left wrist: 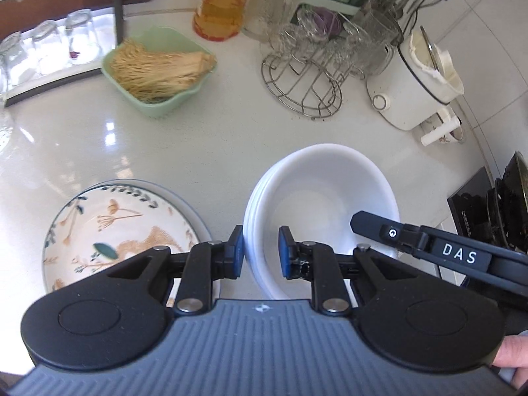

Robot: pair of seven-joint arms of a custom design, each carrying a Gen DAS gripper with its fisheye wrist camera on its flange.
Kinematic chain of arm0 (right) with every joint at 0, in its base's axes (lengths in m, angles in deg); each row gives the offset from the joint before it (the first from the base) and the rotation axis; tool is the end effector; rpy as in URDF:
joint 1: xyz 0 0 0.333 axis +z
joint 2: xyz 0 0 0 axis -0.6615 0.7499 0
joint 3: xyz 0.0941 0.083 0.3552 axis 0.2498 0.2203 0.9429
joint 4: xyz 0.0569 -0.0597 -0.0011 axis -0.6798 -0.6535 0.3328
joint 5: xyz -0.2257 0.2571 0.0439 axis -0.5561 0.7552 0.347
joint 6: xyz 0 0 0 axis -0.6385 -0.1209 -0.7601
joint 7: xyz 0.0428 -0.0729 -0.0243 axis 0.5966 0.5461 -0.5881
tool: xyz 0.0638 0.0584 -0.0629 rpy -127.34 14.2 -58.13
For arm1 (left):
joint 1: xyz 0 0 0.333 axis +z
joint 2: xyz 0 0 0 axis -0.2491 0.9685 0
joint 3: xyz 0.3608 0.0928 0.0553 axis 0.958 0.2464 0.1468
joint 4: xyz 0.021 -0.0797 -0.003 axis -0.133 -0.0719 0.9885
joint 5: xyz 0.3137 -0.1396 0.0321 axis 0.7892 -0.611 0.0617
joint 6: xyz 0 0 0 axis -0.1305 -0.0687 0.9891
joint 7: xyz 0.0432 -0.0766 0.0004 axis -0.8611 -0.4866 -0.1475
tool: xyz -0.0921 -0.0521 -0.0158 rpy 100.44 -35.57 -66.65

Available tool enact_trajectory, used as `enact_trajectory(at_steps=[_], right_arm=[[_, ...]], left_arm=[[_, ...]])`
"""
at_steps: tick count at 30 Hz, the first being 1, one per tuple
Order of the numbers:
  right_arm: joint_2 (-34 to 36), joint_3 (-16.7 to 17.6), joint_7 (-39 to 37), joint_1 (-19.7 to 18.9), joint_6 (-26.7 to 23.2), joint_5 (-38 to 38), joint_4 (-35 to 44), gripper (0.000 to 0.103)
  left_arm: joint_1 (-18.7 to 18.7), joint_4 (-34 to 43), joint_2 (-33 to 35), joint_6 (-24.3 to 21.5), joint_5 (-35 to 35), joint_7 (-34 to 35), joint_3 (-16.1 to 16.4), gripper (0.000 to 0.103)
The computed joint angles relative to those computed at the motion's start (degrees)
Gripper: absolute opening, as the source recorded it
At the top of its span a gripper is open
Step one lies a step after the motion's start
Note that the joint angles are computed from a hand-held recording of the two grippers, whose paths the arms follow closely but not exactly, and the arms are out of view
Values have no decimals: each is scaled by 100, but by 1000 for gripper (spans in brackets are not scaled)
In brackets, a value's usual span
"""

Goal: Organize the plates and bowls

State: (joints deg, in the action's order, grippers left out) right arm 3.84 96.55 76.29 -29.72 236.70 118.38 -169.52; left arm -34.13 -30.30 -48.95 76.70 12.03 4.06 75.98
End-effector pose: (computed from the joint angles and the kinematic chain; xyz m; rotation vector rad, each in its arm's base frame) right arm 0.6441 0.2001 0.4758 -1.7075 1.6973 0.0978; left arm 0.6484 -0.3523 0.4938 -2.3286 1.8072 -0.7652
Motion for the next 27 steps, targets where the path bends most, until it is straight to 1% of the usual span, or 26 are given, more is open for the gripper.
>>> enact_trajectory(at_steps=[3,9,11,12,15,19,21,25,27], right_arm=[[-19,-9,-22,72,-40,-125,57,17],[-25,75,-126,123,-180,-99,182,17],[-1,106,-195,167,-185,-88,222,17],[33,98,-170,202,-233,-126,277,17],[126,77,-71,344,-343,-300,442,17],[155,125,-172,506,-404,-522,588,17],[213,102,-121,619,-473,-689,688,17],[327,101,21,780,-616,-901,815,17],[367,91,92,850,-668,-998,846,17]], left_arm=[[6,-227,-212,82,28,-122,45,25],[86,-923,-669,512,235,-488,167,27],[92,-1116,-791,558,345,-660,232,27],[103,-1221,-862,577,387,-752,252,27],[192,-1720,-1182,832,485,-1079,297,27],[336,-2330,-1560,1120,624,-1448,335,27],[401,-2552,-1688,1174,713,-1559,343,27],[605,-3041,-1894,1478,682,-1680,305,27],[597,-3194,-1951,1594,904,-1807,377,27]])
